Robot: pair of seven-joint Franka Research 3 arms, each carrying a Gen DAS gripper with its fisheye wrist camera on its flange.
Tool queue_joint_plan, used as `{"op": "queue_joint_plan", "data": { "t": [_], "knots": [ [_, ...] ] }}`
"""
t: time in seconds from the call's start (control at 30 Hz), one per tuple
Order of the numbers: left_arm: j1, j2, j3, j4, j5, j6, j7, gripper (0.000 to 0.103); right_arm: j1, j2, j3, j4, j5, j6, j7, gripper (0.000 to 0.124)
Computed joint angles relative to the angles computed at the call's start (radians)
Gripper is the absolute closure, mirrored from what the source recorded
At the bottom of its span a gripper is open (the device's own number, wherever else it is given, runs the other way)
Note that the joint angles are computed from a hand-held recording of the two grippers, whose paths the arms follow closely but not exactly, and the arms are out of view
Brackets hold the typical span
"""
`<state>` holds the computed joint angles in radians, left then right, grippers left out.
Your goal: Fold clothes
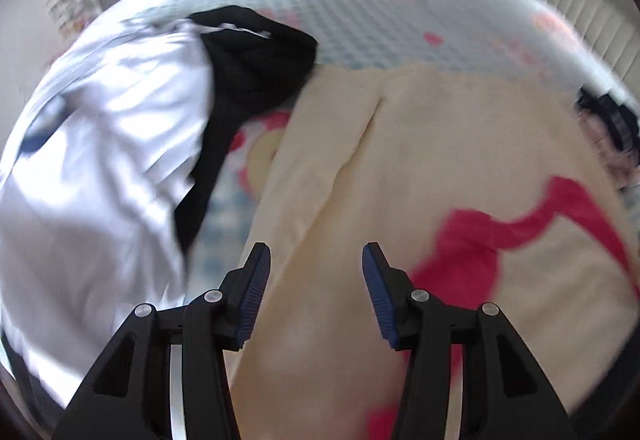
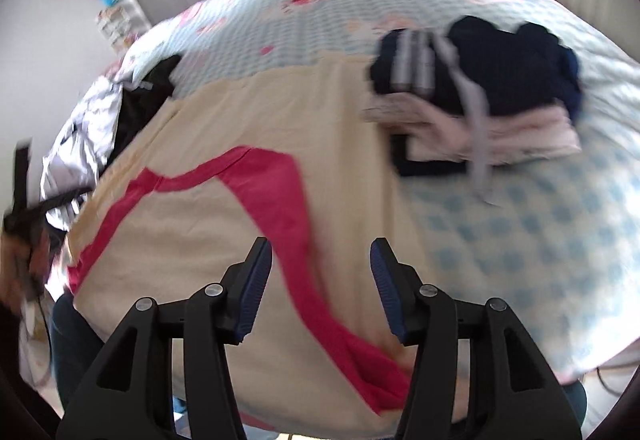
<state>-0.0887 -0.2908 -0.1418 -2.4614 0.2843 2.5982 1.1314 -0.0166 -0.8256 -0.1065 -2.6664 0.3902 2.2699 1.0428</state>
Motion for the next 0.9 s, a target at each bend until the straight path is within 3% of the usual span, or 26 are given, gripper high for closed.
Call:
{"op": "queue_joint_plan", "data": {
  "t": [0.1, 0.2, 0.27, 0.37, 0.47, 0.6, 0.7, 0.8, 0.9],
  "knots": [
    [0.054, 0.189, -0.088, 0.179, 0.275, -0.187, -0.15, 0.053, 0.031, 0.033, 0.023, 0.002, 0.011, 0.001, 0.01, 0.068],
    [0.048, 0.243, -0.061, 0.262, 0.526, -0.287, -0.282, 0.053, 0.055, 0.075, 0.041, 0.011, 0.008, -0.006, 0.018, 0.068],
    [0.069, 0.197, -0.012, 0.25, 0.512, -0.275, -0.348, 0.052, 0.055, 0.088, 0.065, 0.007, -0.019, 0.015, 0.024, 0.068],
    [0.099, 0.09, 0.074, 0.155, 0.251, -0.118, -0.279, 0.051, 0.043, 0.097, 0.068, 0.008, -0.046, 0.038, 0.05, 0.066],
    [0.125, -0.001, 0.05, 0.076, 0.237, -0.065, -0.309, 0.051, 0.018, 0.106, 0.06, 0.021, -0.07, 0.043, 0.082, 0.065],
    [0.108, -0.12, 0.062, -0.019, 0.125, 0.022, -0.296, 0.051, -0.039, 0.075, 0.051, 0.018, -0.122, 0.063, 0.117, 0.062],
    [0.016, -0.238, 0.119, -0.124, -0.054, 0.083, -0.222, 0.048, -0.064, 0.035, 0.013, 0.012, -0.119, 0.021, 0.136, 0.06],
    [-0.191, -0.35, 0.227, -0.234, -0.309, 0.13, -0.041, 0.047, -0.082, -0.015, -0.03, -0.002, -0.098, -0.054, 0.124, 0.06],
    [-0.27, -0.442, 0.179, -0.326, -0.364, 0.128, -0.003, 0.047, -0.108, -0.061, -0.047, -0.029, -0.09, -0.121, 0.111, 0.06]
  ]
}}
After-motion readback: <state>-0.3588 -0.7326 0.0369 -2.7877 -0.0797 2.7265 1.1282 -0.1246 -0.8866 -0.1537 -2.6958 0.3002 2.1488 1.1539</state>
